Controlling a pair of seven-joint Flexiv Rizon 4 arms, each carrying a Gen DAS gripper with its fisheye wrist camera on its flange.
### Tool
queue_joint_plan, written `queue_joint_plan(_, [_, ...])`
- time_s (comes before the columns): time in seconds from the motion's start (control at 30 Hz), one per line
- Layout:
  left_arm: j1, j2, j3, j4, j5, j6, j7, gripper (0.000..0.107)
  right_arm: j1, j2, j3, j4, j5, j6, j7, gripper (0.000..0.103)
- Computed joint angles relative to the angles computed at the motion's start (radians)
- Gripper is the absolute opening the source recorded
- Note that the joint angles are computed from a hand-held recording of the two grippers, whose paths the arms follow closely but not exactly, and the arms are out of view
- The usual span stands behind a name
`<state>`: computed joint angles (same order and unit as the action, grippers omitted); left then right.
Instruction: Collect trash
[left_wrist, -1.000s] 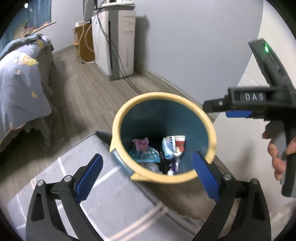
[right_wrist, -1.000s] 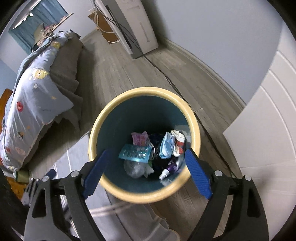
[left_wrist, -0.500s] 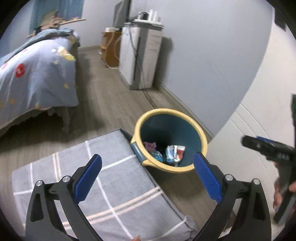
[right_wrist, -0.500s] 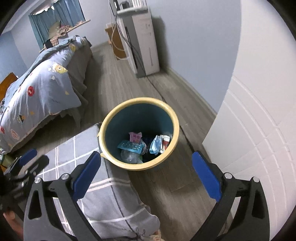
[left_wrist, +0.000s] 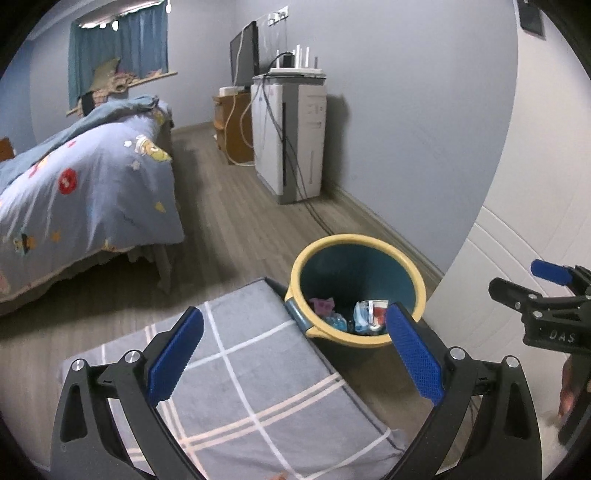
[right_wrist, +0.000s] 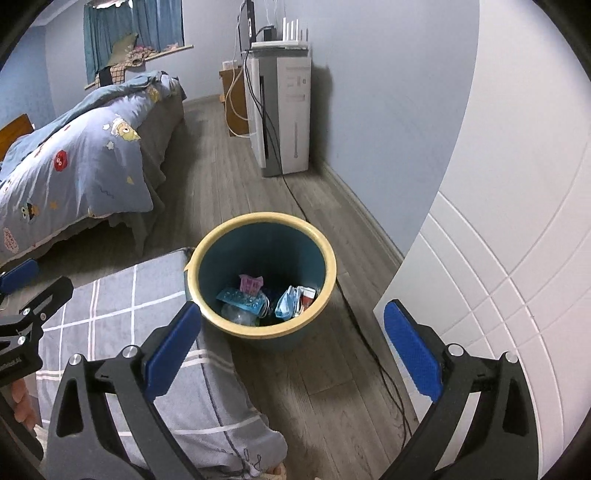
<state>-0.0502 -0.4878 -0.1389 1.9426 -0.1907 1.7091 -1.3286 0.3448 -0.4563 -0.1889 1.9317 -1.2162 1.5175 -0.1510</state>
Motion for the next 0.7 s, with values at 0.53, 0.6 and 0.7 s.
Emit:
queue_joint_plan(0.53, [0.013, -0.003, -0.007, -0.008, -0.004, -0.035, 0.037, 0.098, 0.002, -0.008, 0.033, -0.017, 0.041, -0.053, -0.06, 0.097])
queue_joint_plan(0.6, [0.012, -0.003, -0.008, -0.009, -0.006, -0.038, 0.039, 0.098, 0.004, -0.009, 0.032, -0.016, 0.051, -0.052, -0.066, 0.097])
queue_joint_plan(0.7, [0.009, -0.003, -0.005, -0.01, -0.008, -0.036, 0.038, 0.098, 0.01, -0.01, 0.026, -0.015, 0.061, -0.05, -0.072, 0.097])
